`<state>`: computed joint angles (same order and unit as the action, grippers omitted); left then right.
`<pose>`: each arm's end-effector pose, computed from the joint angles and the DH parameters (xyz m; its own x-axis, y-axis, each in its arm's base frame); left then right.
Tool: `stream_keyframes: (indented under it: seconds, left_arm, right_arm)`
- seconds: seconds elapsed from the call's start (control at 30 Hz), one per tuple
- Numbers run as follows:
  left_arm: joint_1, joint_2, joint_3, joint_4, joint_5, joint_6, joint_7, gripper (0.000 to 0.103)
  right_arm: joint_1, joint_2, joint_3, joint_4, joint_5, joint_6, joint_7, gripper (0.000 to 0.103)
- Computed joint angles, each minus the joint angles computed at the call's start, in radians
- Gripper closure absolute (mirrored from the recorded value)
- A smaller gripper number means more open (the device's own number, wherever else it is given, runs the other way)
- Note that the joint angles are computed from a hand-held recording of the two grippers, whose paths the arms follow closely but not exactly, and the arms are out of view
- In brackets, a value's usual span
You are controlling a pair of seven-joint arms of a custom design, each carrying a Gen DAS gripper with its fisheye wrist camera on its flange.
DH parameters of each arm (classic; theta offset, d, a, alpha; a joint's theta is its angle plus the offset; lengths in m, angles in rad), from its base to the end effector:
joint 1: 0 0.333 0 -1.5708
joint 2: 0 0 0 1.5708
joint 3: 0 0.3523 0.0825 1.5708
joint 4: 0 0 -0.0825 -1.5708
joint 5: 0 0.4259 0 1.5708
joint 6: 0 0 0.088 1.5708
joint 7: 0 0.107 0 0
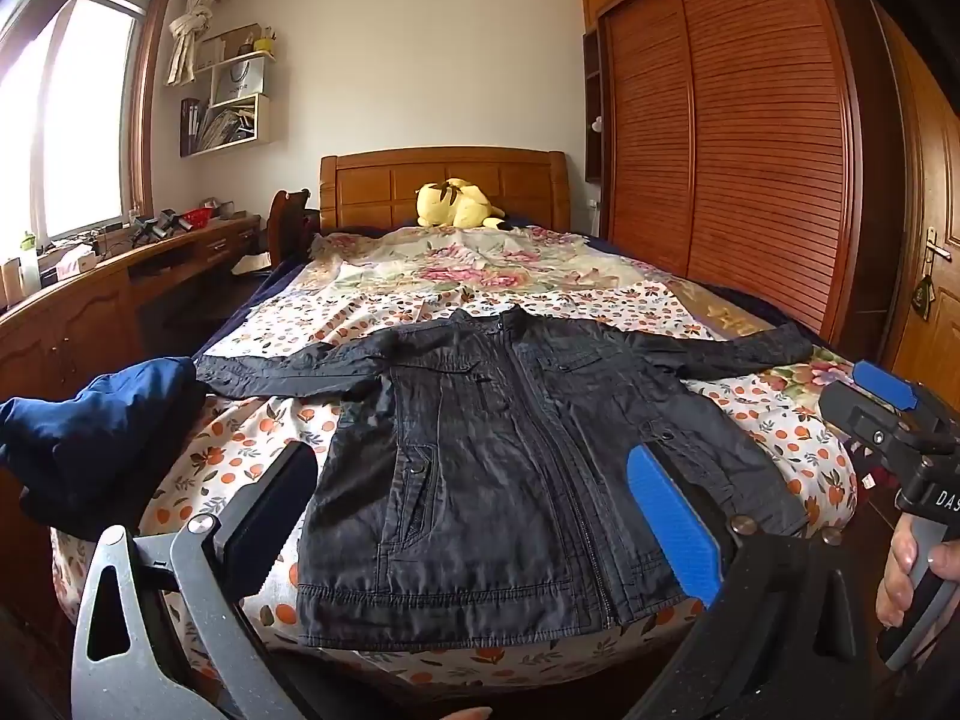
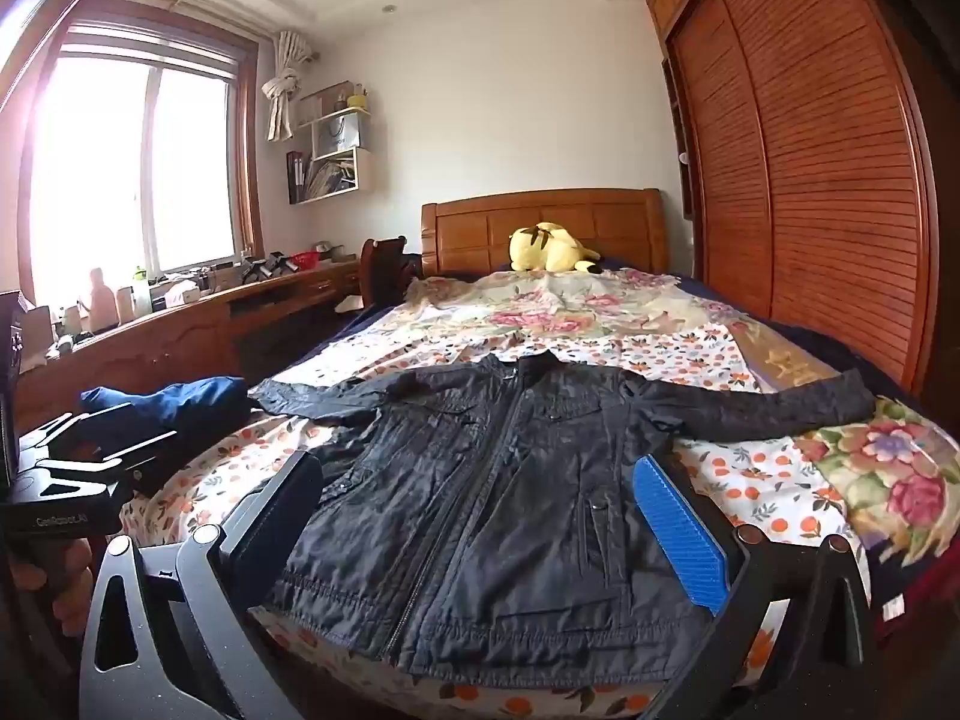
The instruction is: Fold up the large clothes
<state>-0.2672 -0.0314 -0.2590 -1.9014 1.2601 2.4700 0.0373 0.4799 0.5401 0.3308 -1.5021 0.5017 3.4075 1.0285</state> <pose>0.5474 -0.3229 0.6002 0.1860 -0.9825 0.0046 -0.4006 -0.0801 -0.9128 0.6238 0.4772 0.5317 0.6062 -0.7907 -0.0857 -0.2320 -0.0728 -0.9700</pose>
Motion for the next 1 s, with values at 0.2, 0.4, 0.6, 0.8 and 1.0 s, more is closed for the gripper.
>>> stream_keyframes:
  seconds: [0.2, 0.4, 0.6, 0.8, 1.0]
  left_arm:
    - [-0.002, 0.007, 0.001, 0.011, -0.003, -0.006, 0.006, 0.0]
    - [-0.002, 0.007, 0.004, 0.008, 0.008, -0.003, -0.01, 0.0]
    - [0.001, 0.0, 0.002, -0.004, 0.014, 0.002, -0.019, 0.0]
    - [0.004, 0.0, 0.003, -0.012, 0.029, 0.009, -0.027, 0.0]
    - [0.001, -0.006, -0.002, -0.008, 0.028, -0.005, -0.023, 0.0]
  right_arm:
    - [0.039, -0.003, -0.049, 0.01, 0.032, -0.023, -0.013, 0.0]
    - [0.04, -0.006, -0.04, -0.004, 0.04, -0.009, -0.017, 0.0]
    - [-0.002, -0.002, 0.007, -0.005, 0.017, -0.007, -0.009, 0.0]
    - [-0.007, -0.002, 0.013, -0.009, 0.005, -0.002, 0.002, 0.0]
    - [-0.013, -0.002, 0.019, -0.013, -0.005, 0.002, 0.012, 0.0]
